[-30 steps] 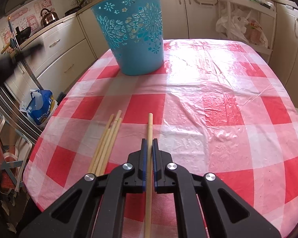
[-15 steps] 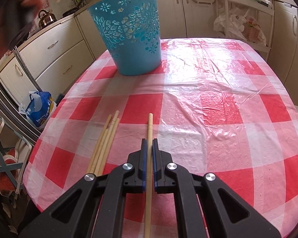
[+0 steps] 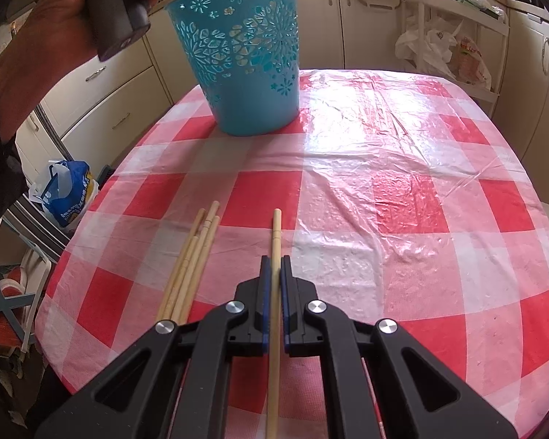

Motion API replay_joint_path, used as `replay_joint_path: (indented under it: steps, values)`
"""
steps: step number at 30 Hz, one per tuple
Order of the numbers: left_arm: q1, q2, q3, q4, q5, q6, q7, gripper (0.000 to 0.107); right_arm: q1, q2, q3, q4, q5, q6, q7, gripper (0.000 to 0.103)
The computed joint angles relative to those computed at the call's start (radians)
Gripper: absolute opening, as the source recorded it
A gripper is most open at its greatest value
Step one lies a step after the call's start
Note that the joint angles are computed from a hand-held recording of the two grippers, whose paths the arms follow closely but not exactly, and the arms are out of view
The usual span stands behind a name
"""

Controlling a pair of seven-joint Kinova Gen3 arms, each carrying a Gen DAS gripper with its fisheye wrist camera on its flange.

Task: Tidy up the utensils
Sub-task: 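Carry the right gripper's stick over the teal bucket and open to drop it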

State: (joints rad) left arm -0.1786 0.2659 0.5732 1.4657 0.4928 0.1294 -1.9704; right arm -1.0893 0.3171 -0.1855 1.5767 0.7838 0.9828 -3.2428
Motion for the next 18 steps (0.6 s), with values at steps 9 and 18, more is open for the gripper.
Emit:
replay_joint_path:
  steps: [9,18]
  values:
    - [0.166,-0.092,-0.315,0.07,0.284,0.198,-0.294,0.026,-0.005,0.016,-0.001,-0.028,-0.008,0.029,0.042,0.011]
    - [-0.188,-0.302,-0.174,0.446,0.647,0.343,-0.592,0.06,-0.044,0.033,0.034,-0.055,-0.016,0.062,0.088,0.01]
